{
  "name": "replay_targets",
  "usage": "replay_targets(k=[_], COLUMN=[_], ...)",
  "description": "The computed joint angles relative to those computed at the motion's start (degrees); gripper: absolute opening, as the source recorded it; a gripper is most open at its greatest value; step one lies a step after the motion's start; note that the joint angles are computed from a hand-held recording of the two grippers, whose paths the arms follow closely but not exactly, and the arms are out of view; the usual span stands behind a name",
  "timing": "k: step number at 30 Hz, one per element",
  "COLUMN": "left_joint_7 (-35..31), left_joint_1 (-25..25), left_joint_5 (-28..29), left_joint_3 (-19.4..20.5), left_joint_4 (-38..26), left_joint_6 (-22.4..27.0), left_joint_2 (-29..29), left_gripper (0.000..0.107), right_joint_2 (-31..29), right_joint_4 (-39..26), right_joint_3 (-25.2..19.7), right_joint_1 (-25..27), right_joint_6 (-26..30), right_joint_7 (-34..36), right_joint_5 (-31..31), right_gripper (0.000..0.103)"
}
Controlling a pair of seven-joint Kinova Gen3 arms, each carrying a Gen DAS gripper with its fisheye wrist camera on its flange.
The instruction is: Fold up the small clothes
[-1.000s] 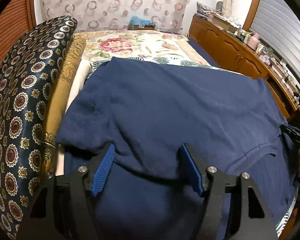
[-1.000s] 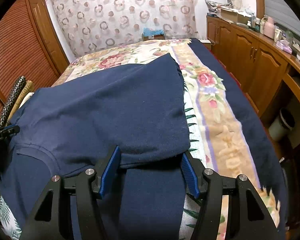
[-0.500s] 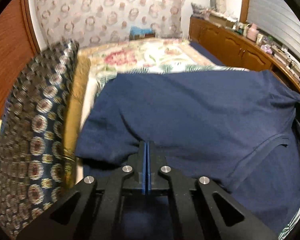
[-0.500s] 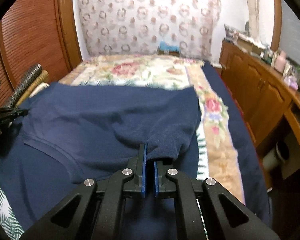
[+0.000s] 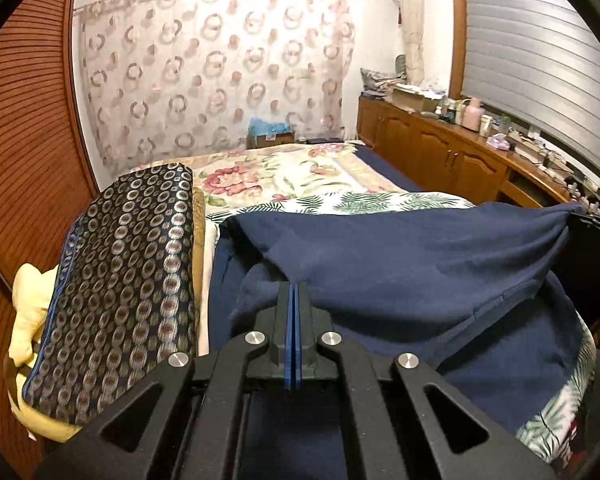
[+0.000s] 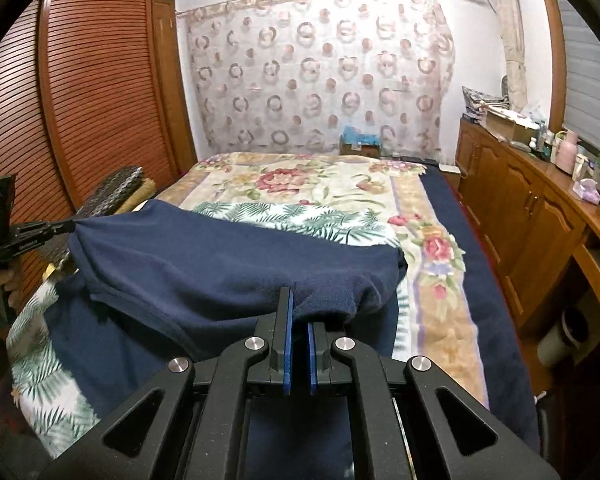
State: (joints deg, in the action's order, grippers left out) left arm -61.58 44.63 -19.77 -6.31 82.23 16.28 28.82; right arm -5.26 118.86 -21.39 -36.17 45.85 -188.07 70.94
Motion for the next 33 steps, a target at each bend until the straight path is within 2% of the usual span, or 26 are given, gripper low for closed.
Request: replay_targets(k=[5,8,11,17,20,23,26,28,30,31,33], left_joint_7=[1.55,1.89,2.78,4.61,7.29,8.83,10.12,12.23,13.87,14.02,13.61], left_joint_1=[2.55,3.32,4.04,4.81,6.87,7.40,7.90,10.30,12.09,12.03,11.67], left_joint_5=[-0.65,-0.60,-0.77,-0.64,-1.25,-2.10,-3.02,-4.21,-5.35,-5.58,-5.67], left_joint_3=[-2.18,-2.53,-3.02,-3.30,-5.09,-4.92,-4.69,-6.73,-8.16,-7.86,-6.93], left_joint_4=[6.39,8.40,10.82,12.98,12.91,13.22,14.74,15.47,16.01,16.22,16.52], left_joint_6=[-3.40,-3.48,-4.01,-3.90,-2.97,-2.22,-2.85,-3.45,-4.00,-4.46,-5.21], left_joint_2=[-3.51,-4.45,-5.40,-5.44,-4.34,-4.11,-4.84,-5.16,-5.35,-5.50,-5.72], left_gripper=[0.001,0.001,0.001,0.001,0.001,0.001,0.002,0.002,0.009,0.017,0.024], right_joint_2=[-4.86,-6.75,-7.13,-7.05,-5.64,-2.52,-2.04,-1.37,-0.41,0.25,1.81], right_joint_4=[3.48,4.71,5.93,7.09,6.29,3.06,1.91,1.24,0.86,0.86,0.49], right_joint_3=[-2.08,-3.74,-6.27,-5.94,-7.26,-8.65,-8.85,-9.53,-9.75,-9.83,-9.51], right_joint_1=[-0.56,0.02,1.01,4.20,4.39,2.07,-0.84,-2.87,-4.74,-5.71,-7.49], right_joint_6=[-0.34,-0.79,-0.39,-4.36,-1.68,3.41,8.22,11.66,14.10,15.16,16.58], right_joint_7=[0.87,1.62,1.48,1.99,1.63,0.63,-0.02,-2.30,-4.55,-5.83,-7.97], right_joint_5=[-4.70,-8.93,-11.42,-14.06,-14.91,-14.98,-14.47,-12.68,-10.25,-8.78,-5.43], right_gripper=[0.005,0.005,0.005,0.006,0.006,0.014,0.025,0.045,0.058,0.062,0.062])
